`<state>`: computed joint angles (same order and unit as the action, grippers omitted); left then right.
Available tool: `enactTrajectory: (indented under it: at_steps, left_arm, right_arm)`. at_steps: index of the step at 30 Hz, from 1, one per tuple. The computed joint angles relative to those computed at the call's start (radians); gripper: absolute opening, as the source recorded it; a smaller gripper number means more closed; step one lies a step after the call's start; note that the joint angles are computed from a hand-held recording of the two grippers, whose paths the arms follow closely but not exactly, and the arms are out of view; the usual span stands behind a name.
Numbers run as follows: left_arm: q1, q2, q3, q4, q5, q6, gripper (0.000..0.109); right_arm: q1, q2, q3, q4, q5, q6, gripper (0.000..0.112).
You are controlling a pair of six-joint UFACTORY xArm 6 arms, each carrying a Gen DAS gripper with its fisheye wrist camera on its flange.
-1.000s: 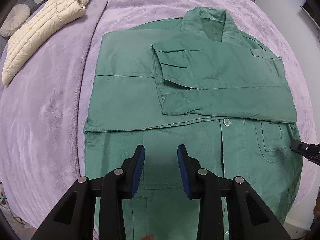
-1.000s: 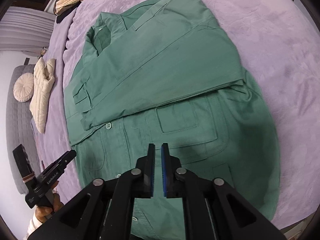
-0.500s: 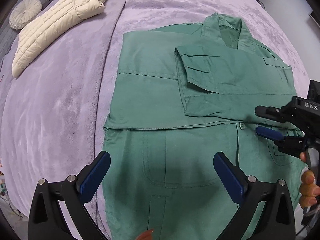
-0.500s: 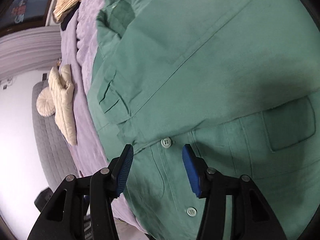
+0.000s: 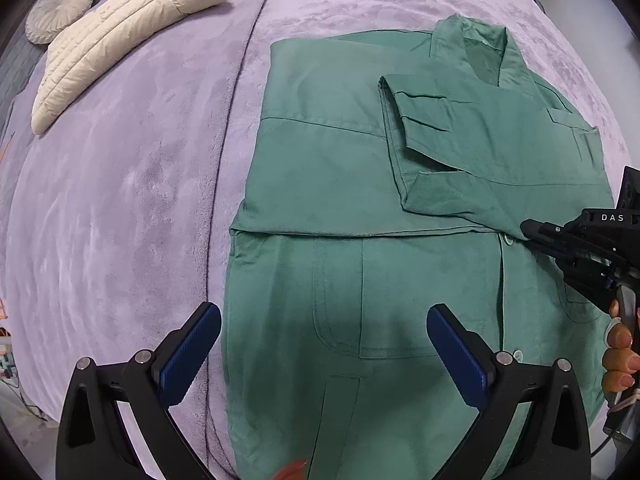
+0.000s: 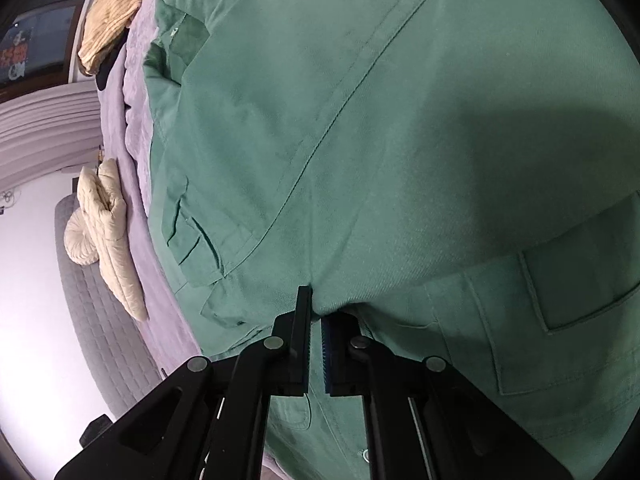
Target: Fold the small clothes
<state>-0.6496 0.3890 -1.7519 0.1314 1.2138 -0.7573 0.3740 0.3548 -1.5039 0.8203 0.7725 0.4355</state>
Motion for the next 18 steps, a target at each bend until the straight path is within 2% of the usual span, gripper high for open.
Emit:
enactTrajectory:
  at_steps: [3, 6, 7, 9, 11, 14, 16, 18]
  left_arm:
    - [-0.007, 0.030, -0.051, 0.003, 0.015, 0.008, 0.103]
    - [-0.014, 0.065, -0.112, 0.005, 0.033, 0.017, 0.103]
    - [-0.016, 0.075, -0.130, 0.008, 0.038, 0.022, 0.103]
    - [-0.023, 0.094, -0.165, 0.012, 0.050, 0.033, 0.103]
    - [-0.030, 0.100, -0.180, 0.014, 0.058, 0.046, 0.103]
    - [-0.040, 0.120, -0.214, 0.006, 0.084, 0.065, 0.103]
    - [-0.048, 0.137, -0.239, -0.003, 0.102, 0.073, 0.103]
    - [-0.059, 0.160, -0.276, -0.006, 0.131, 0.077, 0.103]
  right_arm:
    - [-0.015, -0.014, -0.015, -0.028, 0.040, -0.018, 0.010]
    - [-0.028, -0.047, -0.025, -0.110, 0.094, -0.026, 0.012]
    - [-0.034, -0.068, -0.017, -0.138, 0.111, -0.029, 0.015]
    - [-0.044, -0.112, 0.006, -0.183, 0.135, -0.030, 0.035]
    - [-0.053, -0.171, 0.056, -0.220, 0.142, -0.036, 0.048]
    - [-0.073, -0.257, 0.138, -0.266, 0.158, -0.049, 0.049]
    - [-0.086, -0.312, 0.193, -0.292, 0.170, -0.044, 0.055]
    - [-0.099, -0.361, 0.245, -0.315, 0.170, -0.038, 0.056]
